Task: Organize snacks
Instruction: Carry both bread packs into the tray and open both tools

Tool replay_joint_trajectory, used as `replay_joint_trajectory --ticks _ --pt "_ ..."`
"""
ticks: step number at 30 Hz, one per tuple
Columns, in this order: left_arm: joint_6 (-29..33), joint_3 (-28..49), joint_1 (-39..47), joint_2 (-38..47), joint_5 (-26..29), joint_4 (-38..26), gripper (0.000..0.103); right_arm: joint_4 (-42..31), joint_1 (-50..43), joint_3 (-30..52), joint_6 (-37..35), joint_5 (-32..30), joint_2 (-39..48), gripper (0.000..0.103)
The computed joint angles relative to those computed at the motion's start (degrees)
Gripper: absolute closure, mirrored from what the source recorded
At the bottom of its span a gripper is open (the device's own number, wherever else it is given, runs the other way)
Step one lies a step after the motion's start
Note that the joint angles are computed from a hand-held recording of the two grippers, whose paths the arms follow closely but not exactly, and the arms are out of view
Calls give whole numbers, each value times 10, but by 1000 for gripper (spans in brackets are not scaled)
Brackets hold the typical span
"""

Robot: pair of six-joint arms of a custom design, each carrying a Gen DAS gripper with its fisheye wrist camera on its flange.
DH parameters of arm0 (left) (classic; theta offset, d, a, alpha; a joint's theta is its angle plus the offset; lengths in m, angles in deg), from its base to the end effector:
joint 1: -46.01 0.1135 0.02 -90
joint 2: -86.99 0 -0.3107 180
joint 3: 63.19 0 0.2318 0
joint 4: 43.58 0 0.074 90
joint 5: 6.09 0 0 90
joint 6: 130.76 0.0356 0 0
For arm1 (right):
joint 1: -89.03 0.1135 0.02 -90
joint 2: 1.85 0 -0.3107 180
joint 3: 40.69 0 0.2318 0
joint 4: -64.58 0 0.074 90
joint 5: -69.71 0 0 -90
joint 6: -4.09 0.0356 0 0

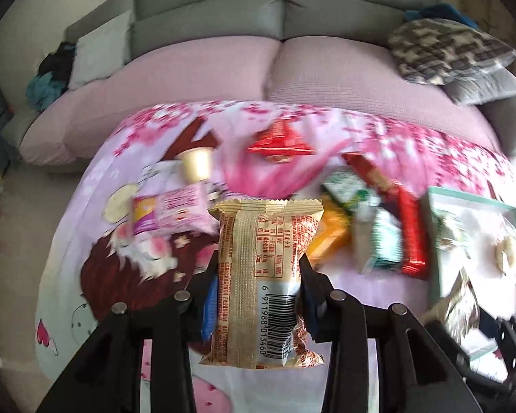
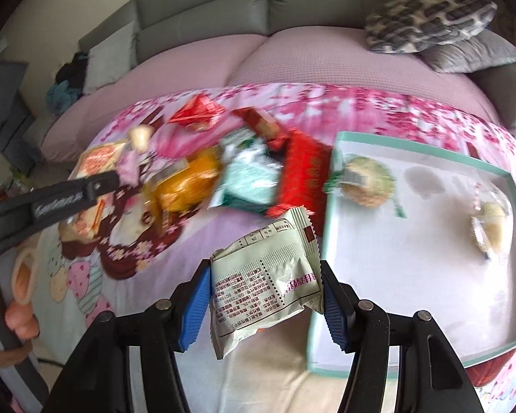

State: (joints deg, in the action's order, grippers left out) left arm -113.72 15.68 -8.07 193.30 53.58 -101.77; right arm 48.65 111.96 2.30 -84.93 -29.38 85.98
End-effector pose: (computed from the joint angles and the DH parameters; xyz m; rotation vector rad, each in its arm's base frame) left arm 0.2028 -0.2494 0.2005 -0.4574 2.5854 0.2276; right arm 0.2059 0.0932 0.1653 -0.5592 2.5945 0.3497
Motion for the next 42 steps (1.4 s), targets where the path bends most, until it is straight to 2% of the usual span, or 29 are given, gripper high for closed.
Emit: replay_joint_trajectory --ticks 6,13,23,27,38,39,40,41,42 --pt "73 107 -32 66 4 7 62 -25 -124 29 -18 12 12 41" --pt "164 258 -69 171 21 -5 62 -40 -288 62 -47 -1 29 41" --pt "227 461 -101 305 45 -72 62 -60 -457 117 -83 -4 70 41" --pt "234 496 -106 329 44 -89 62 -65 -485 129 -87 -7 80 41" --pt "224 478 -100 324 37 -74 62 -64 -475 127 -92 -17 85 40" --pt "224 479 -100 325 37 -73 61 -65 -474 127 -93 -17 86 40" --pt "223 482 -100 326 34 -77 50 -66 -474 128 -94 -17 87 39" --pt "221 491 -100 330 31 -85 31 -66 -473 128 -96 -17 89 39" --pt "218 494 -100 332 26 -91 25 -66 -471 129 -97 -16 90 39"
